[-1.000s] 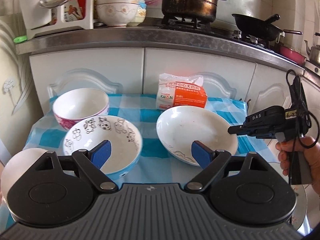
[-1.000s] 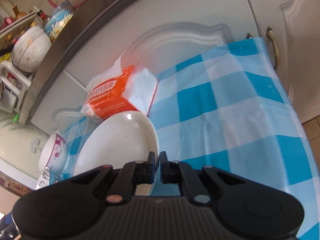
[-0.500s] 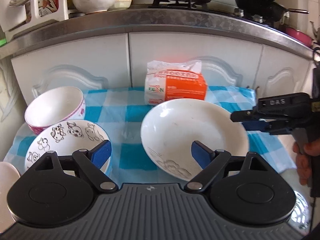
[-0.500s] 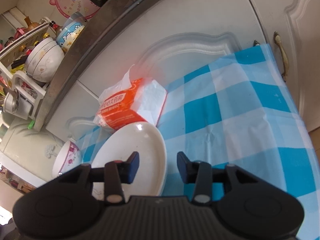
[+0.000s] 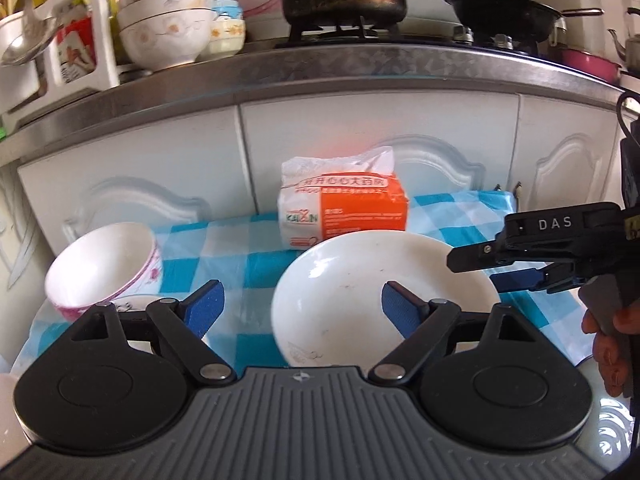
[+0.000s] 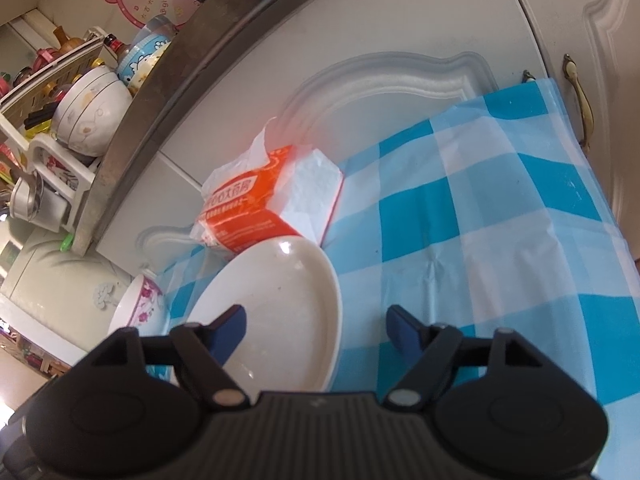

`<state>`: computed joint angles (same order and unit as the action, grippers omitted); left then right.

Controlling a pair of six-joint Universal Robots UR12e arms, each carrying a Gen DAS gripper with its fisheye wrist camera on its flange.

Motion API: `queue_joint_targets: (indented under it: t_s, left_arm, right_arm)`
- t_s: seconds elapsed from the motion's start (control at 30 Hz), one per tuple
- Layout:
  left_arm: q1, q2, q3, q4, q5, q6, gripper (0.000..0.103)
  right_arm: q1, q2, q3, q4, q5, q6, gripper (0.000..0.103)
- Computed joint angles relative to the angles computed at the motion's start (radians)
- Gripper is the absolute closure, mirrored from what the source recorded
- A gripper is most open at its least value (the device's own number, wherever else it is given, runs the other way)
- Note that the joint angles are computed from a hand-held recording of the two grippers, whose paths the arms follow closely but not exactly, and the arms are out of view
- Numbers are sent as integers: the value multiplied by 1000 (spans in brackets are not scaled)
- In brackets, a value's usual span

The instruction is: Organize plates and bowls

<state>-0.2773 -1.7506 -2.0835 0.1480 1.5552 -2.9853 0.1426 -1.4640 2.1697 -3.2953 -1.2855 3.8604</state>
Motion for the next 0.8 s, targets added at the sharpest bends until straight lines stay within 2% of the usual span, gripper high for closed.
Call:
queue_joint_targets:
  t_s: [0.2, 0.27, 0.47, 0.57, 0.7, 0.8]
  left_arm:
    - [0, -41, 56, -87, 3, -36, 1]
    - [4, -53, 67, -97, -1, -53, 5]
    - [3, -88, 99, -115, 11, -57, 6]
    - [1, -108, 108, -107, 33, -40, 6]
    - [0, -122, 114, -94, 44, -14, 7]
    - [-5, -131, 122, -97, 50, 7, 7]
  right_arm:
    - [-5, 0, 7, -14, 15, 14, 23]
    - [-7, -1, 10, -19, 18, 13, 23]
    - [-17, 7, 19, -58, 53, 37, 24]
    - [-18, 9, 19, -61, 57, 37, 29]
    - [-20, 14, 16, -61, 68, 36, 45]
    - [-19, 19, 12, -54, 69, 35, 51]
